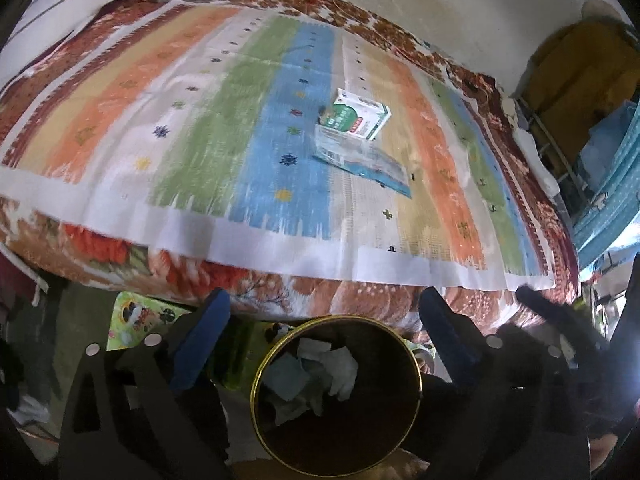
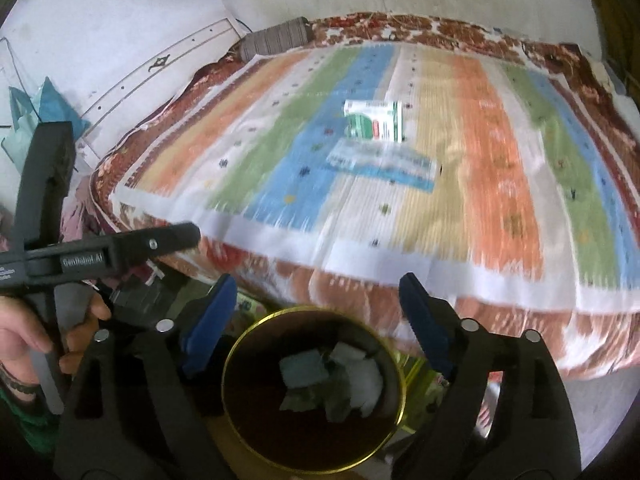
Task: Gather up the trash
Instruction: 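Move both open tools back to the box and plastic packet on the sheet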
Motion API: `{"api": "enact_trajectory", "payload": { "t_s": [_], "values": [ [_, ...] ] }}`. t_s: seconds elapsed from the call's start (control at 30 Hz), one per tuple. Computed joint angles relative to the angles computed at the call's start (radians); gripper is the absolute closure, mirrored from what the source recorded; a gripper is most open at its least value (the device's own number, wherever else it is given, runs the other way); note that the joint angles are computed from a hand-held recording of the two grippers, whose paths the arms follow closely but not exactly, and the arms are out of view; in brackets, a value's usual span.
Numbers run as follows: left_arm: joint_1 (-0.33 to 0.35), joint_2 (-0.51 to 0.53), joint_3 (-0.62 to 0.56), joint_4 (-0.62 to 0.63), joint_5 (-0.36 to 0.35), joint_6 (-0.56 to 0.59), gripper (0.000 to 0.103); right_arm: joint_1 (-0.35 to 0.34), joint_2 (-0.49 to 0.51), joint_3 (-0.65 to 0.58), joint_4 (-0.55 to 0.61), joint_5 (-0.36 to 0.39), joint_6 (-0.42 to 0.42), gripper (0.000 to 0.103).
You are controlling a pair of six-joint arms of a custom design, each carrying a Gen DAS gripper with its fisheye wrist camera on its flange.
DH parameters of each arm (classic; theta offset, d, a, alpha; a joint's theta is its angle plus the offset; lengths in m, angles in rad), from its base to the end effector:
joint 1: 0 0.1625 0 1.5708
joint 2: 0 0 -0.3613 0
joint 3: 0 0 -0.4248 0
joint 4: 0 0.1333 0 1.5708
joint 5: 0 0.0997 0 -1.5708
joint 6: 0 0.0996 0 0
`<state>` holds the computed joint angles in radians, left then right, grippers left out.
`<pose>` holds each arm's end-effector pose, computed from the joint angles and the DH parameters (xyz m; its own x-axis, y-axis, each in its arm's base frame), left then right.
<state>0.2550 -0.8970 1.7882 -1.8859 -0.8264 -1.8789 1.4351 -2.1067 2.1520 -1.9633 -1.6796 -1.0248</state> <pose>-0.4681 -0.3295 -0.0013 -0.8253 -0.4456 -0.3468 -0.0825 0.7028 -0.7066 0.0717 -0.3805 0.3947 -0.6176 -0.7074 0.3438 -0.7714 0.6300 -0.0894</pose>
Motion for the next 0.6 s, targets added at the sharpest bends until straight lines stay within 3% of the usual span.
{"api": "enact_trajectory", "payload": {
  "t_s": [0.07, 0.2, 0.3, 0.43, 0.6],
  "values": [
    [0.017, 0.004, -0.024, 0.04, 0.001, -0.004, 0.006, 0.012, 0.035, -0.023, -0.015, 0.008, 0.005, 0.02],
    [0.046, -0.039, 0.022, -0.066, 0.002, 0.024, 0.006, 0.034, 0.101, -0.043, -0.11, 0.008, -0.007, 0.016],
    [0.053, -0.062, 0.021, -0.031, 0.051, -0.015, 0.006, 0.049, 0.154, -0.054, -0.163, -0.006, -0.024, 0.014],
    [0.096, -0.065, 0.033, -0.137, 0.052, 0.082, 0.006, 0.063, 0.206, -0.064, -0.217, 0.002, -0.073, 0.011],
    [0.127, -0.054, -0.021, 0.038, 0.136, 0.039, 0.006, 0.067, 0.257, -0.075, -0.27, 0.03, -0.106, 0.01]
  ]
}}
